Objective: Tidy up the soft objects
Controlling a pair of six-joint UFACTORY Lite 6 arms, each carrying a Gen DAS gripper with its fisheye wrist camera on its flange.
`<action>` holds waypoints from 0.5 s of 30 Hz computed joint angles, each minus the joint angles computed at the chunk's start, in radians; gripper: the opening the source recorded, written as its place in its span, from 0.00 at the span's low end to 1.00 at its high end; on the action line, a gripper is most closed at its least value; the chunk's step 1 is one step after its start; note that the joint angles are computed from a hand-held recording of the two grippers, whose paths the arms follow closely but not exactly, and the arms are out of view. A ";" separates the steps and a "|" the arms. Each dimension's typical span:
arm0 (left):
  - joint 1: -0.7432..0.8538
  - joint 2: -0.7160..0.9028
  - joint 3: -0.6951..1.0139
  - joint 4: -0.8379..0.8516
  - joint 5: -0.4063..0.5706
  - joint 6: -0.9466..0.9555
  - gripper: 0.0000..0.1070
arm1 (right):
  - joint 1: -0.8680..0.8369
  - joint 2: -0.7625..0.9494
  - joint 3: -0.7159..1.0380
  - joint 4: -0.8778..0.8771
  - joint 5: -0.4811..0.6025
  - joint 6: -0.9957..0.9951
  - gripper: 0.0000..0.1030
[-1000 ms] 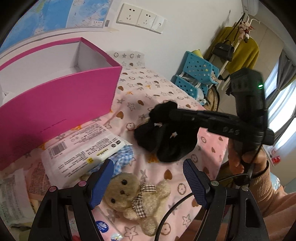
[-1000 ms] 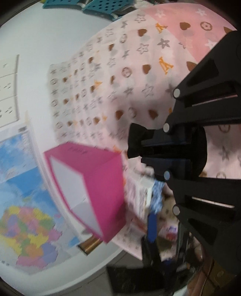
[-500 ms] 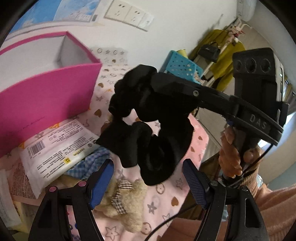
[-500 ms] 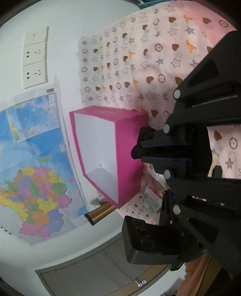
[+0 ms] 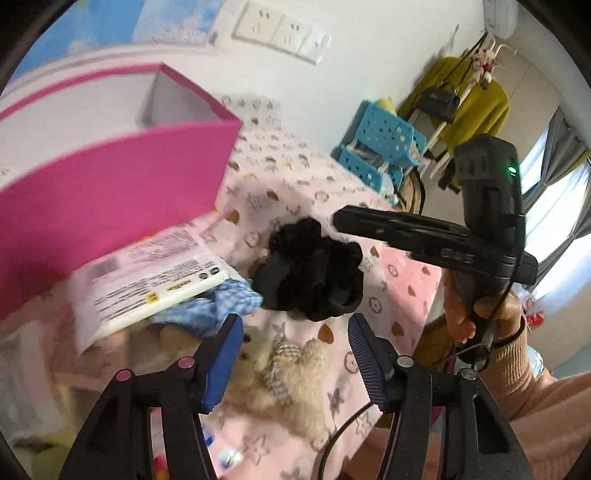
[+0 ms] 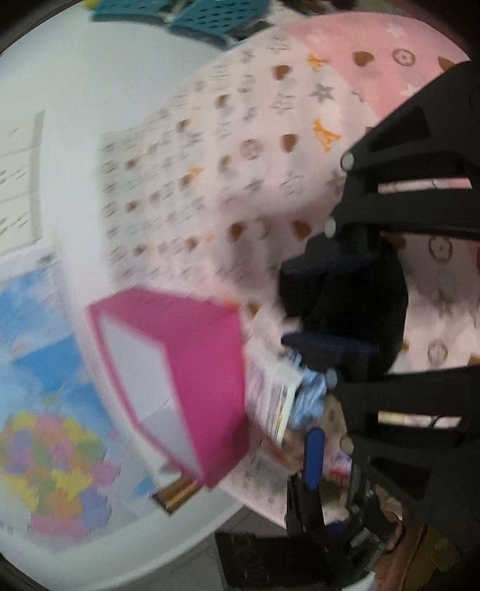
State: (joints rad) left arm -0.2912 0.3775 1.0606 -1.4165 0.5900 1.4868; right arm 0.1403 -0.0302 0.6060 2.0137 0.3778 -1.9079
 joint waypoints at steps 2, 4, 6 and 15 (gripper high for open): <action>0.043 -0.082 -0.064 -0.012 -0.014 0.021 0.58 | 0.042 -0.069 -0.022 0.039 -0.007 -0.038 0.48; 0.106 -0.190 -0.157 -0.053 -0.033 0.081 0.60 | 0.098 -0.106 -0.025 0.033 0.008 -0.035 0.49; 0.177 -0.286 -0.233 -0.062 -0.065 0.103 0.60 | 0.147 -0.096 -0.016 0.020 0.069 -0.021 0.49; 0.531 -0.403 -0.367 -0.042 -0.098 0.172 0.61 | 0.445 0.351 0.296 -0.013 0.168 0.024 0.49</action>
State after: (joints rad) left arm 0.2394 -0.0253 0.6934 -1.4590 0.4922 1.6590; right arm 0.5856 0.3212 0.9018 2.0007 0.5455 -1.8840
